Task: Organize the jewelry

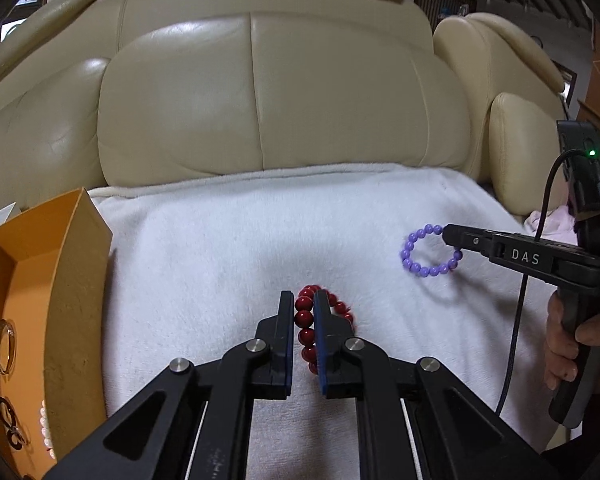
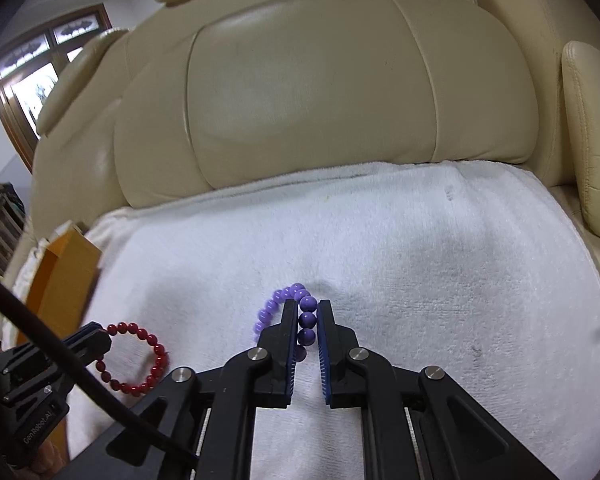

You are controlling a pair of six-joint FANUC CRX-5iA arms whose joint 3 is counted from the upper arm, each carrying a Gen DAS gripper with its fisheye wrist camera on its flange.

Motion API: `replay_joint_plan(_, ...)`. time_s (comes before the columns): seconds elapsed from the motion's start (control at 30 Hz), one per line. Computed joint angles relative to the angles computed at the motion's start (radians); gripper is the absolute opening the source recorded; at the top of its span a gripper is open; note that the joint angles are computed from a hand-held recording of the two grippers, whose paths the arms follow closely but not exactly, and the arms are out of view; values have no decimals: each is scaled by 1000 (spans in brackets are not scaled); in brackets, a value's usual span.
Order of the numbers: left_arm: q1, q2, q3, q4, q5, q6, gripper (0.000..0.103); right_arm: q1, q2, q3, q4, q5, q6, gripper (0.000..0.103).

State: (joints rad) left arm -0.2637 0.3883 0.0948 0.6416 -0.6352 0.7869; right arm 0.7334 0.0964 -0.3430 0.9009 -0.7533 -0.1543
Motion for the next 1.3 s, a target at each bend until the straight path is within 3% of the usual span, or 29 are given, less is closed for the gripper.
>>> replay_joint_plan(0.47, 5, -62, -94, 141, 40, -132, 10, -9, -38, -42, 105, 113, -104, 11)
replay_joint_plan(1.0, 8, -111, -131, 111, 90, -113, 10, 29, -5, 5, 103, 95, -60, 11)
replay_joint_plan(1.17, 14, -93, -95, 37, 57, -36, 10, 40, 18, 33, 60, 91, -11, 11)
replay_joint_plan(1.3, 20, -34, 9, -141, -27, 144, 10, 50, 48, 74, -32, 55, 63, 11)
